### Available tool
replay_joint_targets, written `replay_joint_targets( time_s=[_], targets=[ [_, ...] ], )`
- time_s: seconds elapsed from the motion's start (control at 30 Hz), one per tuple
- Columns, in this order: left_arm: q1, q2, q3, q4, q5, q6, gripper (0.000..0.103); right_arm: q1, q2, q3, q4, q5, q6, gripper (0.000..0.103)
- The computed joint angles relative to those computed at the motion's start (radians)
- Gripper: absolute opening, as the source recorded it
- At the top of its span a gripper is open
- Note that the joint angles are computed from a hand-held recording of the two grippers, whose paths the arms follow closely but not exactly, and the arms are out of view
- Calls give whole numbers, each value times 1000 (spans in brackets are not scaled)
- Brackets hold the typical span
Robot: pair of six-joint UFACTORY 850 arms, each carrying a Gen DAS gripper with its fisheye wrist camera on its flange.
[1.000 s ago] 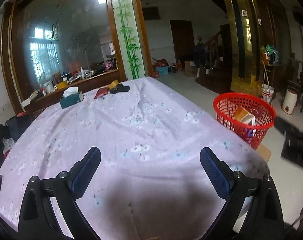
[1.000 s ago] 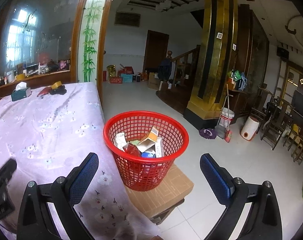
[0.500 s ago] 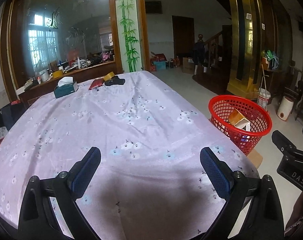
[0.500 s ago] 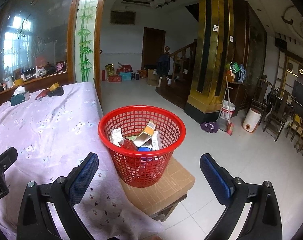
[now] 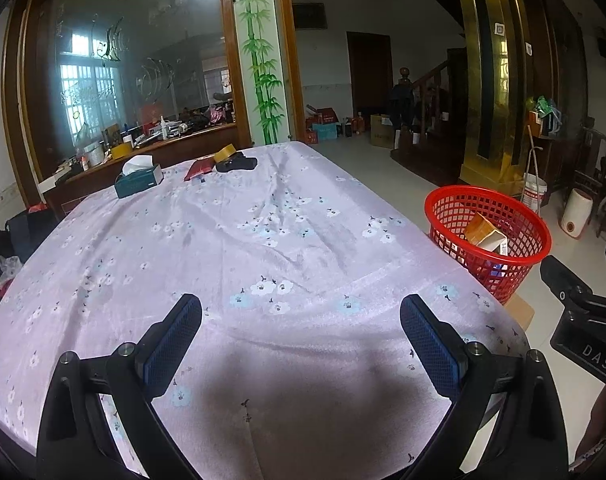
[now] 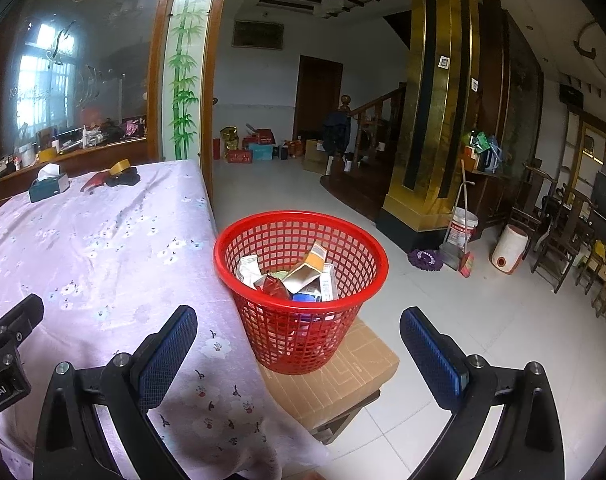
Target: Collect trash
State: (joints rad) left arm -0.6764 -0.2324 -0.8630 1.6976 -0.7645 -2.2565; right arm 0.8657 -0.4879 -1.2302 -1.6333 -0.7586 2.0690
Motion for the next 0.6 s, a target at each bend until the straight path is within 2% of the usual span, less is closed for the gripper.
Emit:
replay_joint_targets(
  time_s=[0.6],
  targets=[
    [5,-2,0,1,15,0,99,-9,-8,-13,16,16,-19,103]
  ],
)
